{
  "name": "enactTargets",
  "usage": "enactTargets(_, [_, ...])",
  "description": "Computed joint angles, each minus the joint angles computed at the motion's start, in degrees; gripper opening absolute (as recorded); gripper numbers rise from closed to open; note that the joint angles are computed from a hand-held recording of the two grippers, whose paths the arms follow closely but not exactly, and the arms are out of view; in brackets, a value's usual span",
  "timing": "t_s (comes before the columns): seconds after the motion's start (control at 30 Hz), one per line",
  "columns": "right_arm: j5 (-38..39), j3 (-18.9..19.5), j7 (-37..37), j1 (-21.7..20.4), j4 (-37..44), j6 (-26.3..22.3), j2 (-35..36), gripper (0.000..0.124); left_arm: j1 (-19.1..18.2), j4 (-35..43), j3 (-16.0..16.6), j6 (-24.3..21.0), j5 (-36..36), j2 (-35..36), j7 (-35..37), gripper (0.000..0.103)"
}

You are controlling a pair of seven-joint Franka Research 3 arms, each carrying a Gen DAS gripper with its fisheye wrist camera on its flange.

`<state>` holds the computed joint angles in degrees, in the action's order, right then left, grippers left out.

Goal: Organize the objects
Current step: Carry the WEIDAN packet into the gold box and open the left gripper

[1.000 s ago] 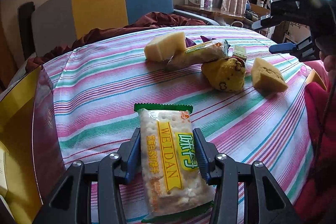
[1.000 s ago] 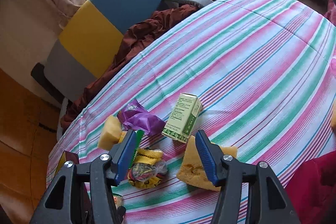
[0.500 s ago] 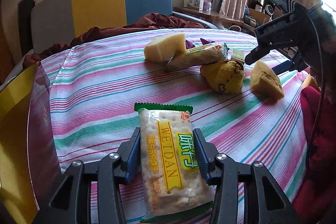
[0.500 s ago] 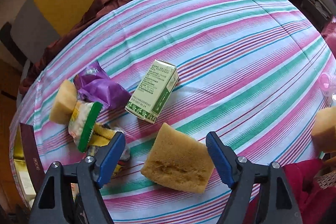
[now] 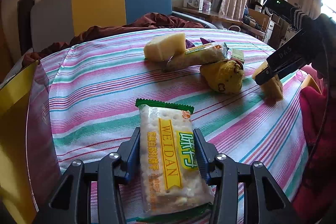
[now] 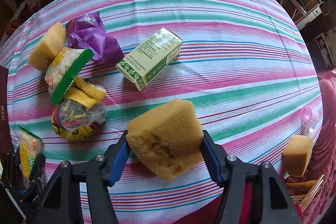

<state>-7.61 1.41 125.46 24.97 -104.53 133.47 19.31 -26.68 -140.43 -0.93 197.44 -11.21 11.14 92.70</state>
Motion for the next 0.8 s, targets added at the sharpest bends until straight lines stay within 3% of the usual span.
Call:
enactTargets(0.1, [7.1,1.0,-0.8,-2.7,-6.5,9.6,-3.3,0.060,-0.5,-0.1,0.4,0.2,-0.6,0.0,0.6,0.048])
enactTargets(0.2, [10.2,1.1,-1.1,-3.5,-9.2,13.7,-4.6,0.060,-1.2,-0.1,0.8,0.4,-1.7,0.0,1.5,0.048])
enactTargets(0.43, [11.1,1.1,-1.7,-3.3,-10.3,16.1,-5.2,0.061,-2.2,-0.2,1.2,0.5,-3.9,0.0,3.4,0.048])
enactTargets(0.8, [10.4,0.8,-0.1,-2.3,-8.2,15.9,-3.8,0.061,-4.1,0.1,2.1,0.7,-7.8,0.1,7.0,0.047])
